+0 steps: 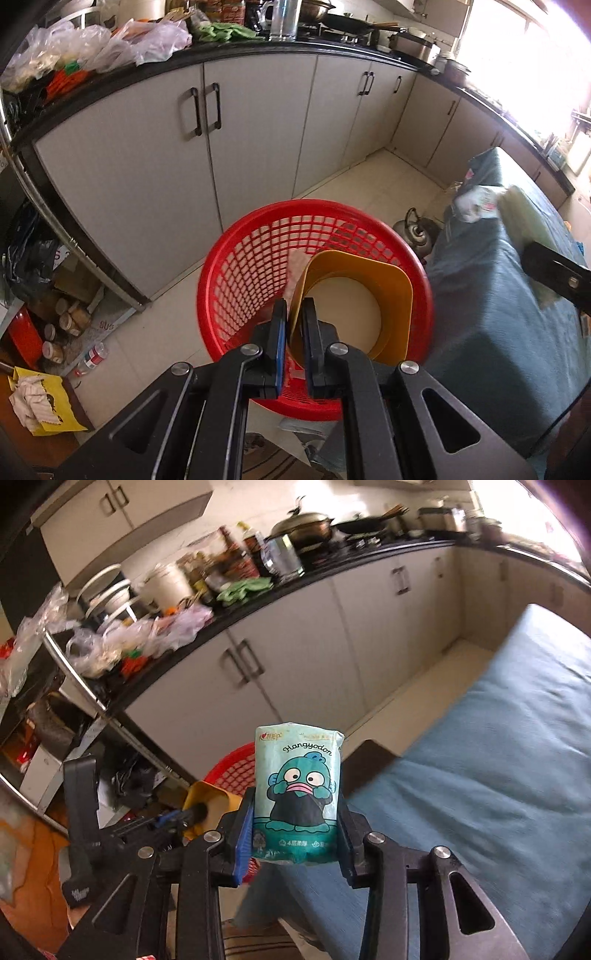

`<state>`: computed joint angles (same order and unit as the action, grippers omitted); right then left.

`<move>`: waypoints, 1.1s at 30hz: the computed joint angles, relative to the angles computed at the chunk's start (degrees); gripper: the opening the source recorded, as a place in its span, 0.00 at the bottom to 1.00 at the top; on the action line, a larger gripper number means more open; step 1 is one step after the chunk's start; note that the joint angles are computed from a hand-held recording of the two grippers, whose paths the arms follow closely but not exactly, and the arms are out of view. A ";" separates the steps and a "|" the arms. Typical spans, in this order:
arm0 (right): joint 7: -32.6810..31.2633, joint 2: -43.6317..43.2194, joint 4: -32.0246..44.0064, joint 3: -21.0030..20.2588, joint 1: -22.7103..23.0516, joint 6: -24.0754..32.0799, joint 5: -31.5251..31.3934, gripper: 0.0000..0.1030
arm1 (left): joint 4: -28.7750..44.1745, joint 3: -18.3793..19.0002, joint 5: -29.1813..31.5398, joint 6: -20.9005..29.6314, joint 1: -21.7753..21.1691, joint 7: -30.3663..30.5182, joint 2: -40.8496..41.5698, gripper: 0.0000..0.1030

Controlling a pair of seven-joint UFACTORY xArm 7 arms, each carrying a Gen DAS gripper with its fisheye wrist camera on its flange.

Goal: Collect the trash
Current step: 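Open both tools over the red basket to drop the tub and tissue pack, then move both open tools back over the table toward the remaining items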

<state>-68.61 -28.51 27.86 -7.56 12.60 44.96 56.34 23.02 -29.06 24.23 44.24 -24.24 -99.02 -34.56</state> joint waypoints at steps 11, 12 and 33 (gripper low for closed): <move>-1.03 11.60 4.79 5.19 2.99 -2.24 6.20 0.55 | -3.59 0.91 -0.98 -2.74 0.02 0.74 -3.37 0.27; -0.86 12.28 5.11 5.53 2.76 -2.15 6.44 0.58 | -3.52 0.49 -0.84 -2.40 0.23 0.60 -3.77 0.34; -0.64 2.23 0.47 0.07 -3.59 0.02 2.51 0.68 | 8.32 -4.67 5.01 10.70 0.44 -1.05 3.27 0.63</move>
